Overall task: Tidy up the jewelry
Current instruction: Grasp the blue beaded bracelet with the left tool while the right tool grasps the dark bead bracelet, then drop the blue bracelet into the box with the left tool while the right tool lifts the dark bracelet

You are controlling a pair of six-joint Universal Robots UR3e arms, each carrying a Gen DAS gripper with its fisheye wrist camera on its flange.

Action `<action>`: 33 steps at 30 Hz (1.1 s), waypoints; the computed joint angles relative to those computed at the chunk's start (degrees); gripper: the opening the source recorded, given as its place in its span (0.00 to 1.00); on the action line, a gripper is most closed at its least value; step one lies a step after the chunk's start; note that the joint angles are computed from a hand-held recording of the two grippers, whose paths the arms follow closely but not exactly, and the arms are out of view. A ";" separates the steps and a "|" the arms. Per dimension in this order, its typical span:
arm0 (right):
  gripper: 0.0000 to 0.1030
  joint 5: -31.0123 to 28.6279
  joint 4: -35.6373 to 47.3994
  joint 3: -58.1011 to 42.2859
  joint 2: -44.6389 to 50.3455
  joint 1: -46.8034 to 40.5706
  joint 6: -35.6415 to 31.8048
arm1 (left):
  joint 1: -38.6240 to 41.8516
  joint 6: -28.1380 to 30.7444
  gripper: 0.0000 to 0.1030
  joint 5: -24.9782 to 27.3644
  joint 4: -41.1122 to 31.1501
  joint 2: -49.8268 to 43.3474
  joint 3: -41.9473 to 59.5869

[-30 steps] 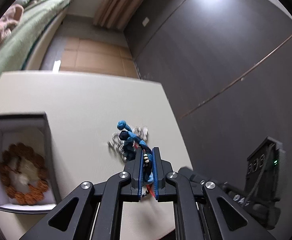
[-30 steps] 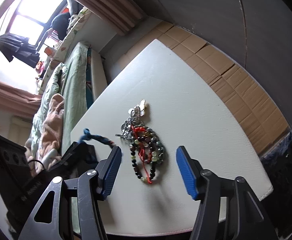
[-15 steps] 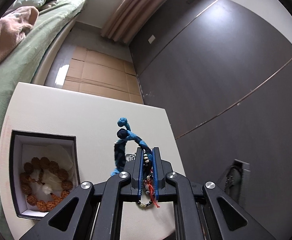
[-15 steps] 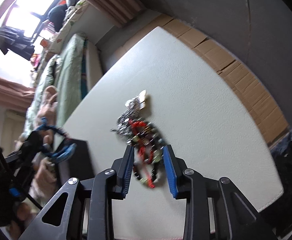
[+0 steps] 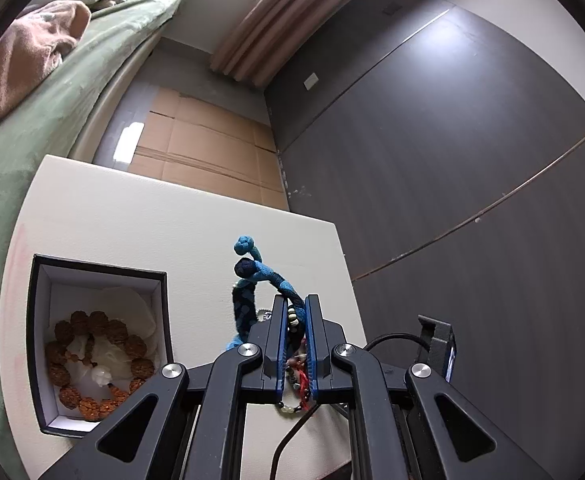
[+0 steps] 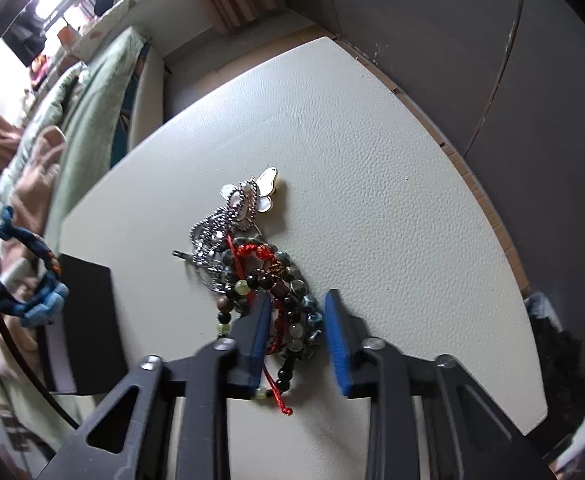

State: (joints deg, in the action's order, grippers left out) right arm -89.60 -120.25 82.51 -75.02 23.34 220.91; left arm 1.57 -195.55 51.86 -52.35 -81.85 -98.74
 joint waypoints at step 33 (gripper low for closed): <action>0.09 13.76 -27.73 14.36 -11.88 -0.79 1.10 | 8.79 10.51 0.08 2.14 -12.50 8.44 -0.55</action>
